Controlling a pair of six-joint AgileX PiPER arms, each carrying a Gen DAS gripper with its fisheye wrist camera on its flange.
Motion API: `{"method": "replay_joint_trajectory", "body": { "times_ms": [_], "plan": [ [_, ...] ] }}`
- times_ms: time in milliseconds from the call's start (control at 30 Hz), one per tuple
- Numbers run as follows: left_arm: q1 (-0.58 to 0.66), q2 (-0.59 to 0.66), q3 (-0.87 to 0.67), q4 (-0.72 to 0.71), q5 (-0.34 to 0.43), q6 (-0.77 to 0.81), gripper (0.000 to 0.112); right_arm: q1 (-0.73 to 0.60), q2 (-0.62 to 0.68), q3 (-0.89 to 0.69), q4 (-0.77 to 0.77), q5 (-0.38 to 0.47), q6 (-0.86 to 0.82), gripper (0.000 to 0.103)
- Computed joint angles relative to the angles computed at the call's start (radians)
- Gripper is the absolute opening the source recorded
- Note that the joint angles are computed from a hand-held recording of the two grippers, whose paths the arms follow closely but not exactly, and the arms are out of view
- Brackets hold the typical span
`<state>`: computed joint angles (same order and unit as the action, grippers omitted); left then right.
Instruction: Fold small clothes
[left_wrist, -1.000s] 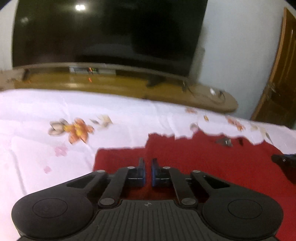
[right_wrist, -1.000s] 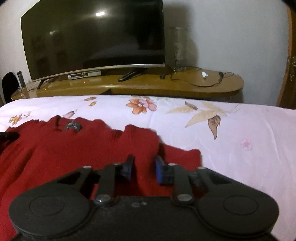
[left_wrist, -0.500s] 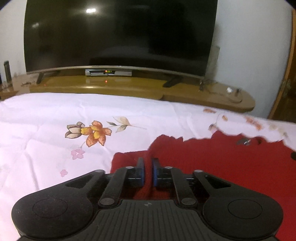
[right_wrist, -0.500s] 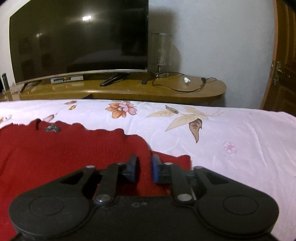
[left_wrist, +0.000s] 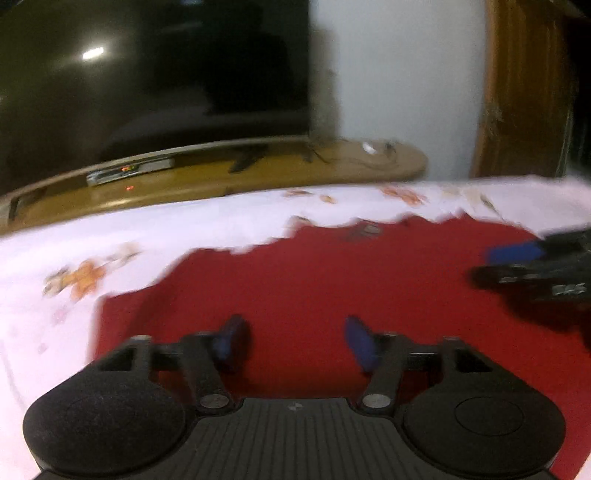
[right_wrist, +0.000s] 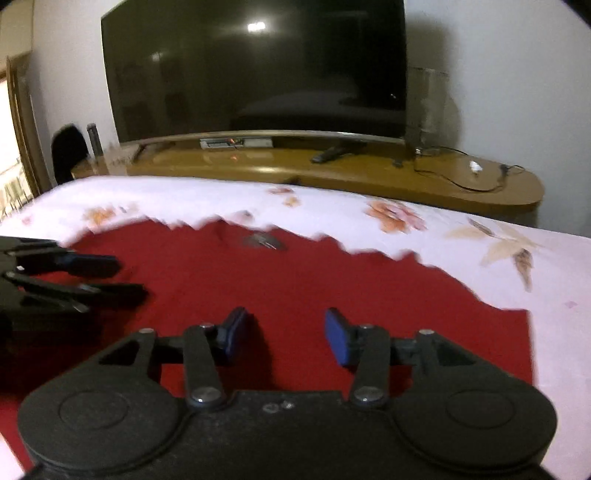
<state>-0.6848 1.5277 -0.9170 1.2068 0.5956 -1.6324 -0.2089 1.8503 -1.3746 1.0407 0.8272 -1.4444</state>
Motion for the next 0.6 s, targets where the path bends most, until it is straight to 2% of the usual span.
{"method": "replay_joint_trajectory", "body": {
  "times_ms": [33, 100, 167, 200, 233, 333, 400, 500, 600],
  "plan": [
    [0.029, -0.046, 0.044, -0.005, -0.028, 0.000, 0.068, -0.036, 0.013, -0.019, -0.002, -0.005, -0.013, 0.046],
    [0.065, -0.104, 0.110, -0.011, -0.015, 0.016, 0.068, -0.106, 0.036, -0.052, -0.014, -0.032, -0.003, 0.044],
    [0.099, -0.143, 0.142, -0.032, -0.067, 0.030, 0.068, -0.186, 0.097, -0.139, -0.041, 0.024, 0.038, 0.041],
    [0.089, -0.130, 0.127, -0.041, -0.045, 0.048, 0.068, -0.207, 0.117, -0.169, -0.043, 0.071, 0.039, 0.041],
    [0.067, -0.108, 0.106, -0.038, -0.008, 0.055, 0.068, -0.208, 0.116, -0.180, -0.059, 0.083, 0.045, 0.041],
    [-0.033, -0.112, 0.075, -0.007, 0.118, -0.011, 0.068, -0.186, 0.033, -0.090, -0.011, 0.031, 0.008, 0.044],
    [-0.111, -0.139, 0.068, 0.053, 0.163, -0.053, 0.068, -0.201, -0.056, 0.010, 0.085, 0.075, -0.077, 0.046],
    [-0.202, -0.080, 0.005, 0.046, 0.164, -0.043, 0.068, -0.170, -0.142, 0.124, 0.104, 0.139, -0.147, 0.047],
    [-0.243, -0.008, -0.034, -0.026, 0.179, 0.017, 0.068, -0.092, -0.205, 0.253, 0.081, 0.104, -0.217, 0.047]
  ]
}}
